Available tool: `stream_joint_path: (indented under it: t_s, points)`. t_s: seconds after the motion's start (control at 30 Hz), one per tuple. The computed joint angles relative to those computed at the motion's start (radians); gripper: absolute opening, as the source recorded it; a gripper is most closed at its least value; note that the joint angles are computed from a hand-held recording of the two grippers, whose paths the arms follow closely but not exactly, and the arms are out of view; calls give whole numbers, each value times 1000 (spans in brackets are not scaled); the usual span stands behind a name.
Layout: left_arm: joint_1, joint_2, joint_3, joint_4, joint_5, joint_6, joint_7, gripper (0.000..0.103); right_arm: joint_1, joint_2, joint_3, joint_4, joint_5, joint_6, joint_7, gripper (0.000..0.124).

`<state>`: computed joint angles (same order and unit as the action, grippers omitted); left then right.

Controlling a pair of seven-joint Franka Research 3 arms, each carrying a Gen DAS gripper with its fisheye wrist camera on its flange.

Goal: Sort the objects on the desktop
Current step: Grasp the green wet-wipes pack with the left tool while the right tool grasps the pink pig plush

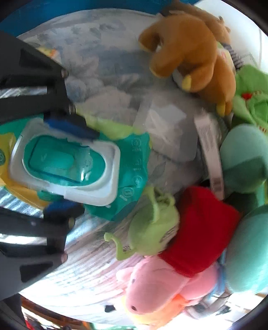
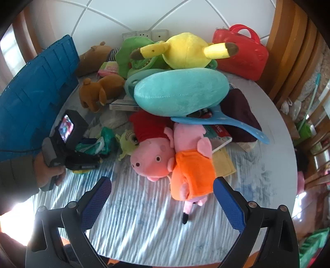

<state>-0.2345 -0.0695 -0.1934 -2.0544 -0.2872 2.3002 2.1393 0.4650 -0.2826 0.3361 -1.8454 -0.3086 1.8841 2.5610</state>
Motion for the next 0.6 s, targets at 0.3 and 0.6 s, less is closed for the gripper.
stream_joint_path:
  t_s: [0.3,0.6]
  points:
    - [8,-98,36,2,-74,-52,7,42,-36,-17,-46,-113,12,60,-39,100]
    - [2,-207,76,15,-66,-110,-29,42,-81,108,-127,-176,79,118,-203,100]
